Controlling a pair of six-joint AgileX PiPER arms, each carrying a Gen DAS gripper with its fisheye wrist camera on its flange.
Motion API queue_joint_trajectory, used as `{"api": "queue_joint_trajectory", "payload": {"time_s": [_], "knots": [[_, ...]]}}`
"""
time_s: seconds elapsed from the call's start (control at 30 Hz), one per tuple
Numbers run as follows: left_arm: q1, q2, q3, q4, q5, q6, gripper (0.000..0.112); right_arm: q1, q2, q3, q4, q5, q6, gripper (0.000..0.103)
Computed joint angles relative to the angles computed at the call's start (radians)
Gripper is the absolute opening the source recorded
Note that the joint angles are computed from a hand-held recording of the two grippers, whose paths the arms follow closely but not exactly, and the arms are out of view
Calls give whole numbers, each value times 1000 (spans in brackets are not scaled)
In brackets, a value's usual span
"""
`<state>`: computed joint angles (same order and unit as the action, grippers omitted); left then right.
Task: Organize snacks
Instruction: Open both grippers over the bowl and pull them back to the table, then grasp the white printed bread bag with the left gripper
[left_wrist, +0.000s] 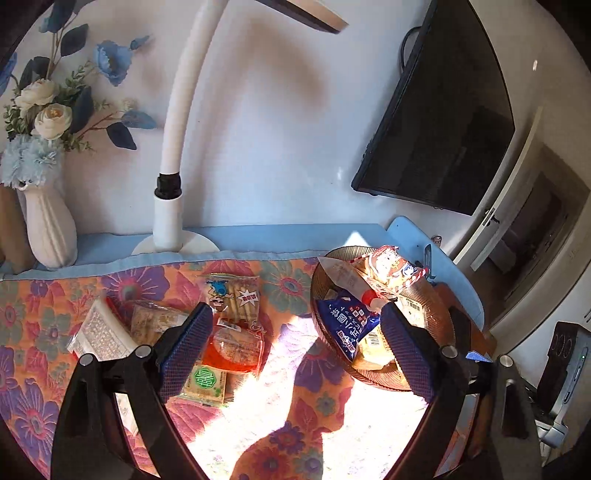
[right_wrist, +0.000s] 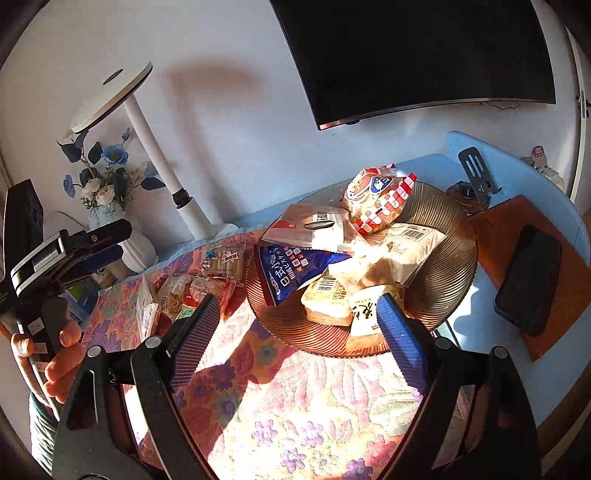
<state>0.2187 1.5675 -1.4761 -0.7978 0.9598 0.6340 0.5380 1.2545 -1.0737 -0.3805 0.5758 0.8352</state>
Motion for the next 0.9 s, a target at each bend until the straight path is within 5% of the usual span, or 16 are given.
{"api": "queue_joint_trajectory", "payload": {"time_s": [0.2,0.37,0.67,0.8,0.9], "knots": [[309,-103,123,-61,35,90,93,158,108,-70,-81,15,61,91],[491,-64,193,-22,23,142,94,236,263,-143,-64,8,44,91],[554,67,407,1,-168,238,93,307,470,-188,-182,36,142,91],[591,9,474,-128,-184,377,98,286,482,-200,-154,31,127,97],[564,36,444,-59,-153,325,98,265,499,-216,-90,46,82,97]]}}
